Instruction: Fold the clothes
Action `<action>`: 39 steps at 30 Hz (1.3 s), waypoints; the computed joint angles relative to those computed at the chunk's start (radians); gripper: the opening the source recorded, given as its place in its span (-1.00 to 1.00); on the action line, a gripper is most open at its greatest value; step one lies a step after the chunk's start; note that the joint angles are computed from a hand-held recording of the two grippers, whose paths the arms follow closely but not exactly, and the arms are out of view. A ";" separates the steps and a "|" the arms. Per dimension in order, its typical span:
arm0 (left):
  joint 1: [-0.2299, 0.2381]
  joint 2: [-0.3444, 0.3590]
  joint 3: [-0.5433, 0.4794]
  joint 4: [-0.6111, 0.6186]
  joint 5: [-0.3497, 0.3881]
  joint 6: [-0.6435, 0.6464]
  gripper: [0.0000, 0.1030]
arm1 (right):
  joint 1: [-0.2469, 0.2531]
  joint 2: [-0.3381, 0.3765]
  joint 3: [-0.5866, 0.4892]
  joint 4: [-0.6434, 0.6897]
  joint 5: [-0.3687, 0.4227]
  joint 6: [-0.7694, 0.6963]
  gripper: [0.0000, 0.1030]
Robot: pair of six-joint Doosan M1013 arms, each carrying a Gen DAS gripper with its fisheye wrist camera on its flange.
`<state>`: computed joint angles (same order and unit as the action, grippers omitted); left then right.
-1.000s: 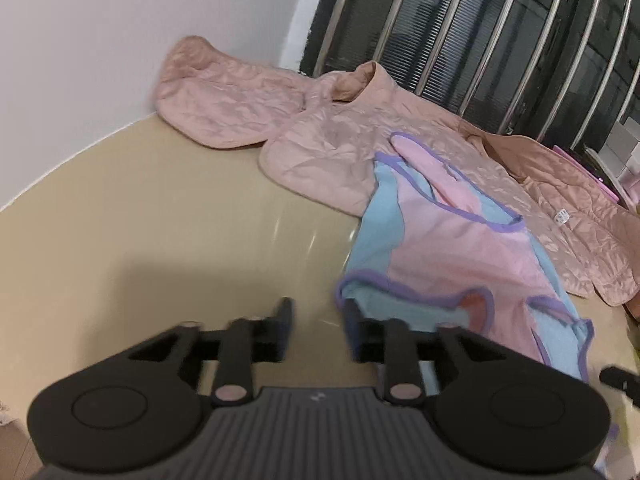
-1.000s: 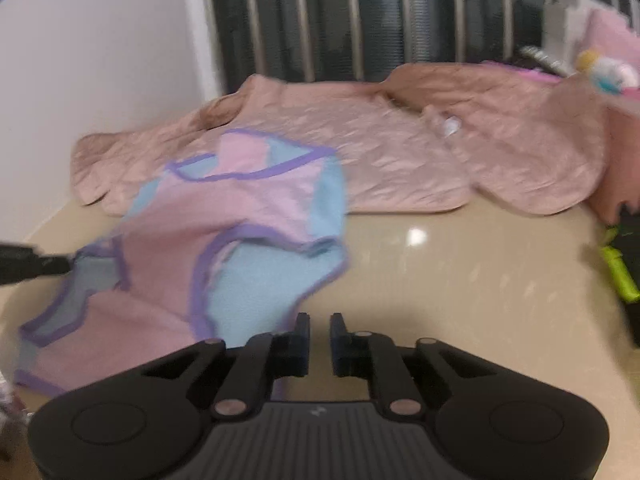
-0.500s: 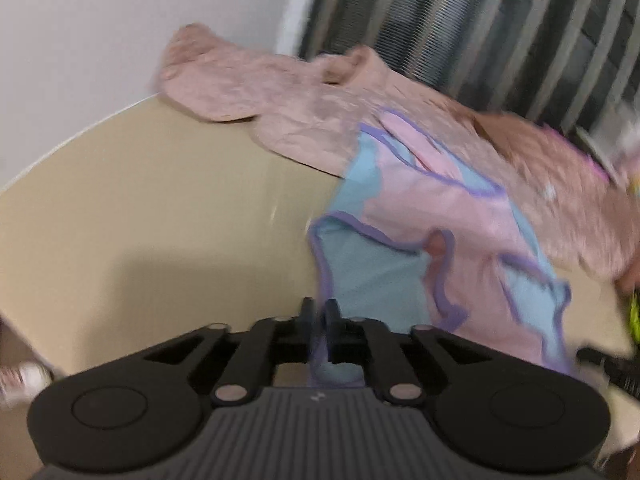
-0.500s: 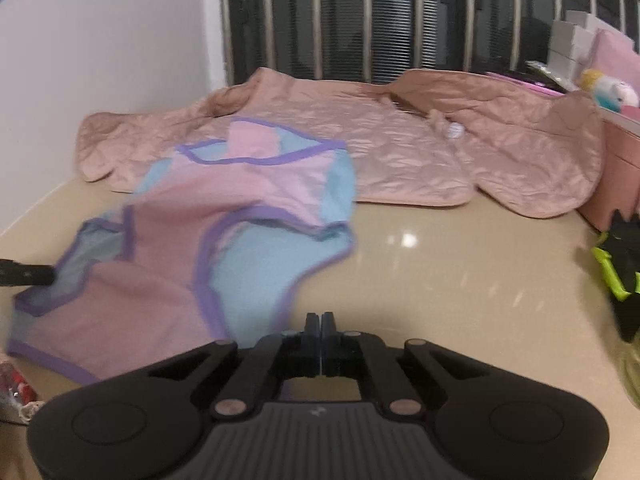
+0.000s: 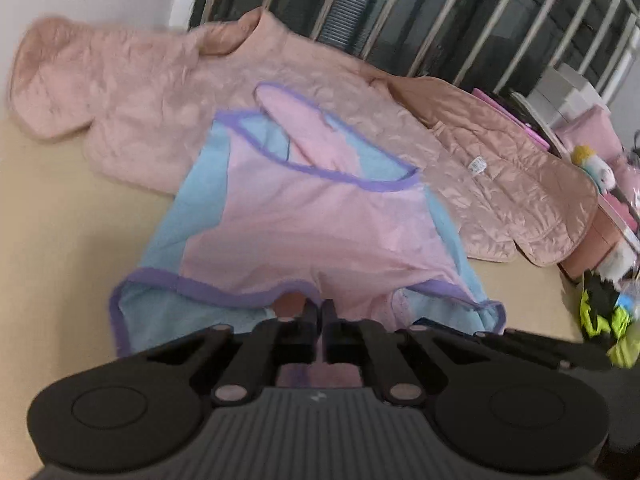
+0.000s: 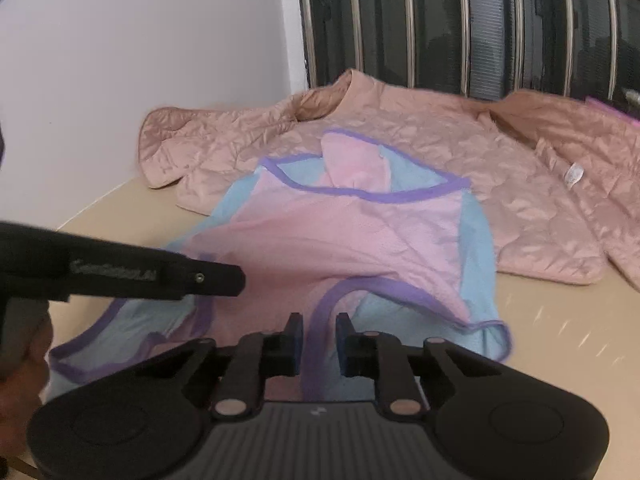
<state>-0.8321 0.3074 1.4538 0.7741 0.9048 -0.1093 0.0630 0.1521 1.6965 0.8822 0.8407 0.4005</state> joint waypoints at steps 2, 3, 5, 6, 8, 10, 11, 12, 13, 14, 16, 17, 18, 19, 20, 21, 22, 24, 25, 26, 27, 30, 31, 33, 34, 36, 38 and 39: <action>0.001 -0.009 0.021 0.030 -0.026 -0.043 -0.98 | 0.001 -0.005 0.011 0.010 -0.022 -0.012 -0.91; -0.001 -0.017 0.034 0.050 -0.040 -0.072 -0.98 | 0.002 -0.008 0.017 0.016 -0.032 -0.021 -0.94; -0.010 -0.040 0.070 0.125 -0.090 -0.160 -0.98 | -0.007 -0.020 0.033 0.064 -0.041 -0.053 -0.95; -0.014 -0.054 0.090 0.172 -0.120 -0.204 -0.98 | -0.016 -0.033 0.049 0.116 -0.050 -0.093 -0.95; -0.024 -0.077 0.120 0.248 -0.172 -0.266 -0.98 | -0.041 -0.063 0.081 0.226 -0.052 -0.182 -0.95; -0.032 -0.087 0.129 0.268 -0.181 -0.274 -0.98 | -0.071 -0.090 0.108 0.321 -0.027 -0.234 -0.95; -0.035 -0.088 0.126 0.261 -0.173 -0.260 -0.98 | -0.083 -0.099 0.113 0.340 -0.007 -0.243 -0.95; -0.039 -0.088 0.122 0.250 -0.160 -0.243 -0.98 | -0.089 -0.105 0.117 0.346 0.006 -0.250 -0.94; -0.039 -0.081 0.113 0.219 -0.127 -0.214 -0.97 | -0.091 -0.109 0.120 0.340 0.012 -0.257 -0.94; -0.040 -0.075 0.104 0.189 -0.096 -0.187 -0.97 | -0.089 -0.113 0.123 0.323 0.005 -0.258 -0.93; -0.039 -0.074 0.106 0.128 -0.080 -0.137 -0.91 | -0.077 -0.120 0.124 0.251 -0.026 -0.227 -0.91; -0.042 -0.077 0.112 0.112 -0.079 -0.115 -0.88 | -0.075 -0.122 0.119 0.202 -0.016 -0.204 -0.86; -0.050 -0.085 0.125 0.126 -0.079 -0.111 -0.85 | -0.080 -0.125 0.116 0.180 0.007 -0.201 -0.82; -0.052 -0.091 0.130 0.133 -0.066 -0.102 -0.70 | -0.090 -0.130 0.114 0.172 0.031 -0.207 -0.65; -0.055 -0.098 0.135 0.141 -0.053 -0.093 -0.56 | -0.101 -0.135 0.114 0.188 0.040 -0.228 -0.43; -0.055 -0.103 0.137 0.146 -0.036 -0.085 -0.53 | -0.113 -0.139 0.116 0.217 0.041 -0.258 -0.33; -0.044 -0.106 0.129 0.142 -0.008 -0.077 -0.50 | -0.119 -0.139 0.110 0.232 0.029 -0.271 -0.24; -0.001 -0.106 0.105 0.127 0.015 -0.027 -0.33 | -0.114 -0.117 0.072 0.233 -0.028 -0.258 -0.24; 0.027 -0.101 0.087 0.101 0.013 0.016 -0.26 | -0.109 -0.095 0.041 0.224 -0.054 -0.231 -0.24; 0.057 -0.086 0.057 0.063 0.033 0.069 -0.21 | -0.103 -0.065 -0.005 0.197 -0.056 -0.181 -0.25; 0.088 -0.065 0.017 0.019 0.057 0.140 -0.20 | -0.097 -0.030 -0.061 0.162 -0.045 -0.121 -0.25; 0.146 0.001 -0.084 -0.015 0.110 0.328 0.18 | -0.083 0.072 -0.226 0.101 0.041 -0.003 -0.24; 0.158 0.018 -0.105 -0.011 0.116 0.362 0.35 | -0.080 0.103 -0.273 0.102 0.078 0.008 -0.24; 0.186 0.055 -0.150 -0.017 0.128 0.424 0.47 | -0.070 0.165 -0.366 0.098 0.140 0.027 -0.15; 0.199 0.072 -0.169 -0.027 0.133 0.449 0.47 | -0.059 0.198 -0.409 0.078 0.150 0.042 -0.14; 0.226 0.096 -0.190 -0.067 0.130 0.468 0.46 | -0.028 0.255 -0.484 0.011 0.141 0.088 -0.14; 0.251 0.108 -0.195 -0.119 0.107 0.473 0.40 | 0.015 0.314 -0.550 -0.098 0.097 0.159 -0.14; 0.264 0.106 -0.187 -0.154 0.079 0.471 0.35 | 0.033 0.341 -0.578 -0.146 0.081 0.196 -0.14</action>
<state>-0.5677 0.4138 1.2668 0.6200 0.9836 0.3619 0.0957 0.4934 1.1187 0.7367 0.9221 0.5967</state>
